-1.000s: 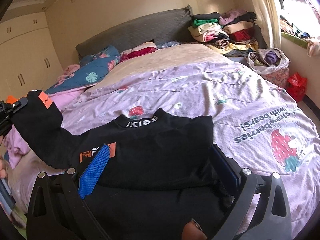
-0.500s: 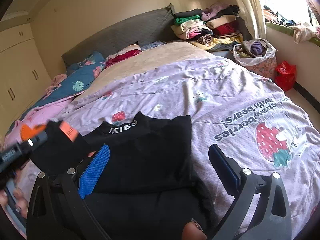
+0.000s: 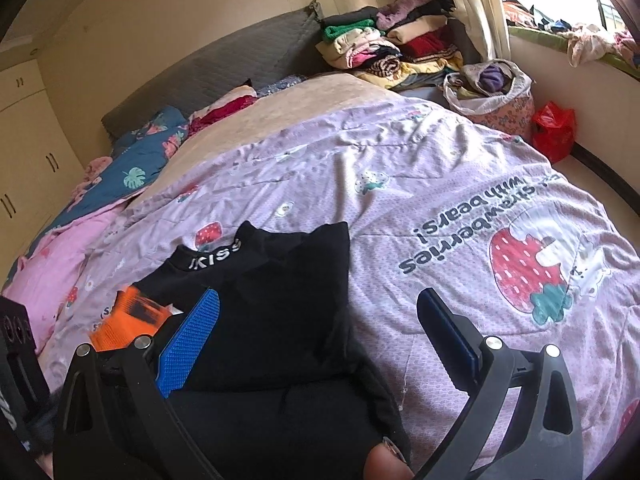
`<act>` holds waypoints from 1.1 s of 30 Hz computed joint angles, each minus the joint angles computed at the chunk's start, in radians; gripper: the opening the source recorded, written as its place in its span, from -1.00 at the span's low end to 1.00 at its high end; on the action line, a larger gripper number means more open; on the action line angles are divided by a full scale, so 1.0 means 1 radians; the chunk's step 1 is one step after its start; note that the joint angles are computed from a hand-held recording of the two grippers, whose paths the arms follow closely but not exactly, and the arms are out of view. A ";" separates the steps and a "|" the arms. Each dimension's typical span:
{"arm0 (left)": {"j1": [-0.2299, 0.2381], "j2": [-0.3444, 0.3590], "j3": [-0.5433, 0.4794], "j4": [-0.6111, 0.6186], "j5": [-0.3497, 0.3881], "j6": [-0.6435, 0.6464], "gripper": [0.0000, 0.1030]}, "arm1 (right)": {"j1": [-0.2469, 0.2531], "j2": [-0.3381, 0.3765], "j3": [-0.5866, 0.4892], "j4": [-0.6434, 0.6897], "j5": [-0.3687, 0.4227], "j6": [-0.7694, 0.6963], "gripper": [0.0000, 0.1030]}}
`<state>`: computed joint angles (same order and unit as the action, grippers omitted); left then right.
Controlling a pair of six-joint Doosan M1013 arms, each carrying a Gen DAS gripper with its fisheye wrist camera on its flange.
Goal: Fold small clothes
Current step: 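Grasp the cuff with the right tool while the left tool opens and releases it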
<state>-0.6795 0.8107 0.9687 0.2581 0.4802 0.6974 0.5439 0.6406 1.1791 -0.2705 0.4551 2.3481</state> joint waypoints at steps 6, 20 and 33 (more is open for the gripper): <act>-0.004 0.004 -0.007 -0.107 0.006 0.147 -0.16 | -0.012 0.005 0.001 0.081 -0.001 -0.059 0.91; 0.022 -0.094 0.136 0.414 0.249 -0.418 0.36 | 0.017 0.075 -0.090 0.430 0.160 -0.473 0.46; 0.076 -0.159 0.279 0.391 0.192 -0.608 0.42 | 0.036 0.060 -0.037 0.439 0.043 -0.508 -0.77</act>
<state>-0.6039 0.6519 1.2480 0.6494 0.6717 0.0895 0.5801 0.7004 1.1421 0.1687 0.4981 1.8406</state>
